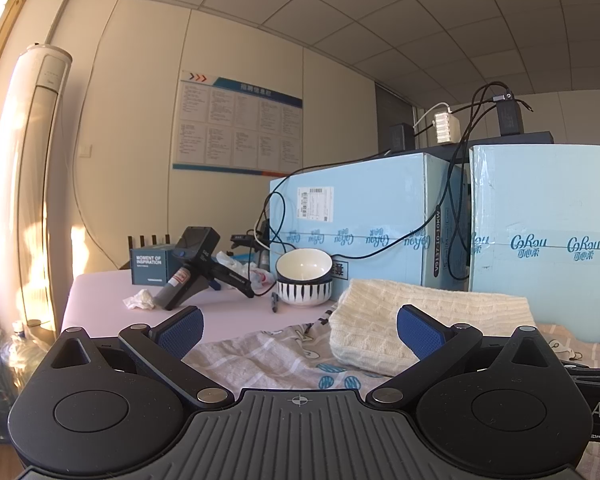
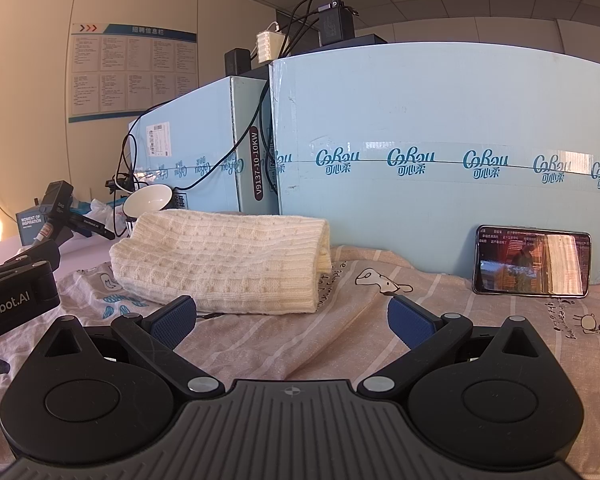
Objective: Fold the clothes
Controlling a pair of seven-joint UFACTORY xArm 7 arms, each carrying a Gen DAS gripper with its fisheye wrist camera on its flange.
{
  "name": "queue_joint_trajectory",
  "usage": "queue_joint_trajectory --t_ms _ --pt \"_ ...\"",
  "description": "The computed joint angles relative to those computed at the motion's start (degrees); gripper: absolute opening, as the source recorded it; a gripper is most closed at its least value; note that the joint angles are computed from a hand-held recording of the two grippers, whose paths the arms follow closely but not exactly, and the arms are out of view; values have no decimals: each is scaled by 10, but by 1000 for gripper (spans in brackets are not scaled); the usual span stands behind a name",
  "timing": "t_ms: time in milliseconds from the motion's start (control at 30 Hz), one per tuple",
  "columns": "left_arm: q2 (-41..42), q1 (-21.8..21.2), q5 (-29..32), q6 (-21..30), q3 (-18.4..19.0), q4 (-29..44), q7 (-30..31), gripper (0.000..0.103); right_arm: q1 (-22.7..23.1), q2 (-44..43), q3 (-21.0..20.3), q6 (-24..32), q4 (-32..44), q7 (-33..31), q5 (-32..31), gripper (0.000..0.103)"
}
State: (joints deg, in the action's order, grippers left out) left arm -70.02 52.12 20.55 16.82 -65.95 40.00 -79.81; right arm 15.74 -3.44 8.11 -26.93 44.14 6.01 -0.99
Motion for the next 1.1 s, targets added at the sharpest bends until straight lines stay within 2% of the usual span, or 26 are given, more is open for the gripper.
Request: queue_joint_trajectory --t_ms 1100 --pt "-3 3 -4 -2 -1 2 3 103 0 -2 0 -3 -2 2 -3 103"
